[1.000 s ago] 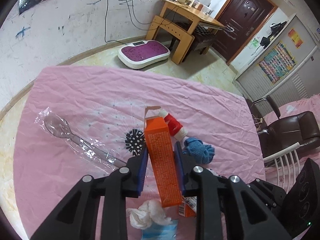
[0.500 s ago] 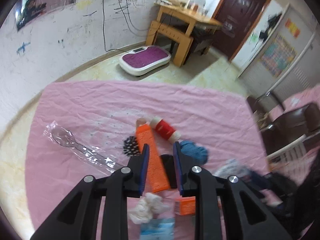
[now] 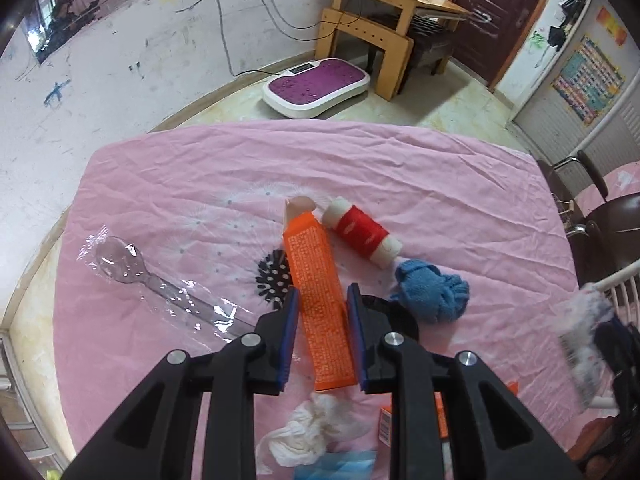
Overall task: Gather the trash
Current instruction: 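Carry the orange box and snack bag to the yellow bin and release both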
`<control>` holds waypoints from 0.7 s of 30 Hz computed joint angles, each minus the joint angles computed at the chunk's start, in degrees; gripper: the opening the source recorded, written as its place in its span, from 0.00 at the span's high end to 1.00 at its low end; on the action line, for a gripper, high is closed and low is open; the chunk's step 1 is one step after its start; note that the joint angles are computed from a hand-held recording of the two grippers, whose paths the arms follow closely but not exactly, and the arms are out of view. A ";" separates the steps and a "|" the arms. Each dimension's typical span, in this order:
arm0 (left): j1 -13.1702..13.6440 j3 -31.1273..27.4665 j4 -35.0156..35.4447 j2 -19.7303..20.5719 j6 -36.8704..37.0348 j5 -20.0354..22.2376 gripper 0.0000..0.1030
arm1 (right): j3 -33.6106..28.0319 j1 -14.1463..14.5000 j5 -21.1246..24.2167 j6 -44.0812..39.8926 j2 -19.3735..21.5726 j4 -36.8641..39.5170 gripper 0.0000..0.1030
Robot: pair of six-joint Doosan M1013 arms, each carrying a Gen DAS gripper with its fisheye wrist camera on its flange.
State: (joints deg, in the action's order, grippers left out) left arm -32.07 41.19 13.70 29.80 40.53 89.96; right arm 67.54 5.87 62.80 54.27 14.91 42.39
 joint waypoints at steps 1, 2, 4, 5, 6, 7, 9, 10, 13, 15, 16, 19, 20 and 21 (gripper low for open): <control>-0.03 -0.03 0.09 0.01 0.03 0.13 0.79 | 0.05 -0.48 -0.06 0.19 0.01 0.26 0.80; -0.05 -0.05 0.24 0.04 -0.12 0.45 0.78 | 0.72 -1.21 -0.58 0.41 -0.35 0.69 0.80; -0.13 -0.56 0.72 0.45 -0.04 1.63 0.63 | 1.22 -2.33 -1.12 0.71 -0.56 1.23 0.80; -0.16 -0.65 0.86 0.55 0.08 1.82 0.55 | 1.45 -2.84 -1.41 0.88 -0.65 1.47 0.80; -0.16 -0.80 0.77 0.72 0.03 1.87 0.44 | 1.49 -3.28 -1.52 0.97 -0.69 1.59 0.80; -0.10 -0.86 0.54 0.83 -0.07 1.80 0.44 | 1.74 -3.84 -1.94 1.13 -0.81 1.74 0.80; 0.04 0.09 -0.18 0.43 -1.02 0.09 0.44 | 1.85 -4.54 -2.56 1.55 -0.89 1.79 0.80; 0.21 0.70 -0.83 0.15 -1.57 -0.94 0.48 | 2.12 -5.09 -3.00 1.71 -1.06 1.74 0.80; 0.82 1.97 -2.59 -0.18 -3.11 -2.26 0.83 | 2.66 -6.59 -4.17 2.46 -1.36 1.38 0.80; 0.75 2.56 -2.09 -0.52 -4.04 -3.01 0.83 | 3.02 -7.91 -5.08 3.66 -1.51 0.73 0.80; 0.65 2.83 -1.52 -0.72 -4.57 -3.33 0.83 | 3.36 -8.80 -5.59 4.37 -1.62 0.30 0.80; 0.34 2.48 0.41 -1.09 -5.86 -3.74 0.83 | 4.08 -10.83 -6.51 6.28 -1.74 -0.89 0.80; 0.12 1.82 1.14 -0.95 -5.90 -3.48 0.83 | 4.44 -11.58 -6.99 7.12 -1.80 -1.87 0.80; -0.39 0.63 2.47 -0.76 -5.69 -3.20 0.83 | 4.92 -12.17 -7.37 7.75 -1.93 -2.67 0.80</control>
State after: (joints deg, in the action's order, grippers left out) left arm -32.46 41.82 16.17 29.04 34.84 86.76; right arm 72.46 -6.30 55.42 62.02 12.98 39.72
